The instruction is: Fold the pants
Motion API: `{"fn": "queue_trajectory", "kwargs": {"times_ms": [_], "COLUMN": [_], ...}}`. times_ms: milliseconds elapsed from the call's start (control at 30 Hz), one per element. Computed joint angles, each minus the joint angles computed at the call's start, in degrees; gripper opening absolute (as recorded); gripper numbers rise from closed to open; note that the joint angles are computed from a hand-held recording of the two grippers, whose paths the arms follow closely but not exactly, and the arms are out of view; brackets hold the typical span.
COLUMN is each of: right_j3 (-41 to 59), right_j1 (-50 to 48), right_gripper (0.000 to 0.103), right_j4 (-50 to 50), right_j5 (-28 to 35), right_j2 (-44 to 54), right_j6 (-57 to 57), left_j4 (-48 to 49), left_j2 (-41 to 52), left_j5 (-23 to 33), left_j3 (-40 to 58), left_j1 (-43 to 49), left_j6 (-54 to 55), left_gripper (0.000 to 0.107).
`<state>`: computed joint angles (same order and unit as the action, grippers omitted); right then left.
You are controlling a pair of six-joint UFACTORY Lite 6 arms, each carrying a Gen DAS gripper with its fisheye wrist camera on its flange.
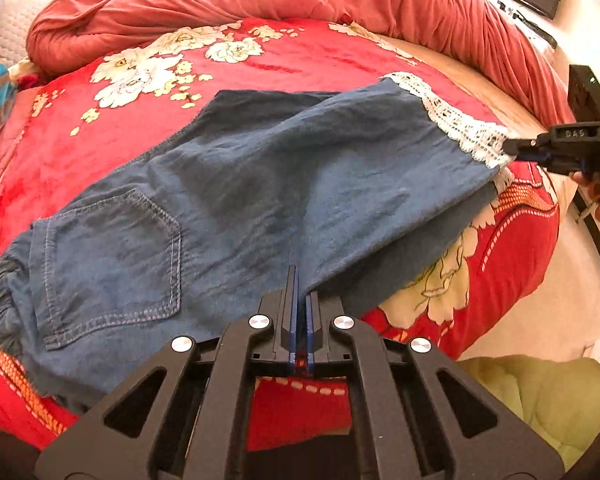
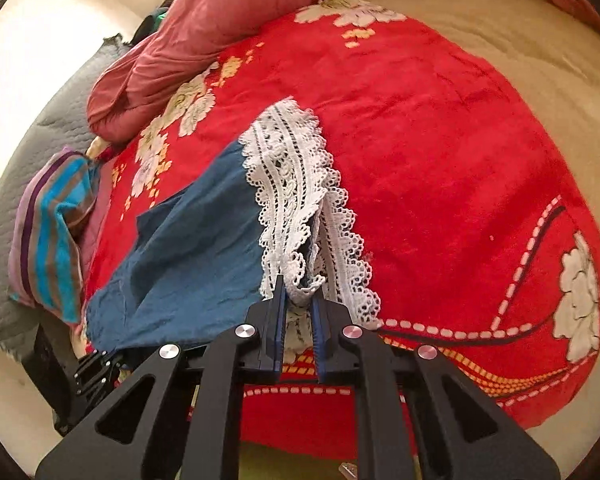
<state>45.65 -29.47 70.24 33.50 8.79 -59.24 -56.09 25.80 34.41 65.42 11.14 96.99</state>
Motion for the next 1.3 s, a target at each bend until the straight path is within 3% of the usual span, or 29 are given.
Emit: {"fn": "queue_trajectory", "kwargs": {"times_ms": [200, 267, 300, 333, 367, 500, 533, 600, 767, 833, 900, 933, 967, 1100, 1233, 1300], "right_j3": [-0.14, -0.08, 0.57, 0.89, 0.96, 1.25, 1.39, 1.85, 4.81, 5.99, 7.43, 8.08, 8.85, 10.2, 7.86, 6.79], "right_j1": [1.67, 1.25, 0.87, 0.86, 1.41, 4.22, 6.24, 10.67, 20.33, 22.34, 24.03, 24.18, 24.19, 24.25, 22.65, 22.94], "right_gripper": [0.012, 0.016, 0.024, 0.035, 0.038, 0.043, 0.045, 0.046, 0.047, 0.051, 0.052, 0.052, 0.052, 0.052, 0.052, 0.052], "right_j4": [-4.18, -4.31, -6.23, -8.71, -12.77, -16.7, -16.54, -14.45, -10.35, -11.64, -13.63, -13.21, -13.09, -22.47, -15.37, -11.9], "right_j5": [-4.37, -3.88, -3.28, -4.16, -7.23, -13.84, -15.2, -16.38, -18.92, -19.73, -20.96, -20.51, -20.06, -19.29, -18.32, -19.23], "right_j2": [3.04, 3.56, 3.28, 2.15, -0.34, -5.66, -6.03, -5.37, 0.63, 2.71, 5.11, 6.22, 7.55, 11.25, 9.91, 10.12], "right_j6": [3.06, 3.47, 5.66, 8.3, 12.55, 14.3, 12.95, 8.54, 0.83, 1.09, 3.0, 2.71, 2.62, 11.48, 3.78, 0.46], "left_j4": [3.11, 2.38, 2.13, 1.75, 1.46, -1.32, -1.87, -2.2, 2.49, 7.29, 9.82, 10.21, 10.51, 9.13, 5.95, 9.13], "left_j2": [2.33, 1.55, 0.75, -0.09, -0.65, -1.46, -0.67, 1.97, 12.54, 16.85, 20.52, 21.78, 23.03, 21.82, 19.2, 21.55], "left_j5": [-0.02, 0.82, 1.55, 2.04, 2.47, 6.97, 7.58, 7.68, 2.01, -0.92, 0.27, 1.45, 2.52, 0.3, -2.68, -3.48], "left_j3": [0.76, 0.13, -0.35, -0.84, -1.11, 1.59, 3.29, 8.33, 23.61, 28.87, 33.18, 34.67, 35.87, 33.8, 30.54, 31.92], "left_j1": [0.38, 1.32, 2.08, 2.98, 3.78, 10.59, 11.91, 14.29, 18.08, 17.86, 18.01, 18.02, 17.93, 18.36, 19.53, 18.99], "left_j6": [-2.46, -1.78, -1.4, -1.12, -0.97, -2.05, -3.21, -7.57, -22.63, -29.77, -33.67, -34.33, -34.77, -32.92, -26.85, -28.96], "left_gripper": [0.001, 0.003, 0.005, 0.012, 0.022, 0.039, 0.047, 0.052, 0.071, 0.074, 0.074, 0.067, 0.04, 0.037, 0.037, 0.038]}}
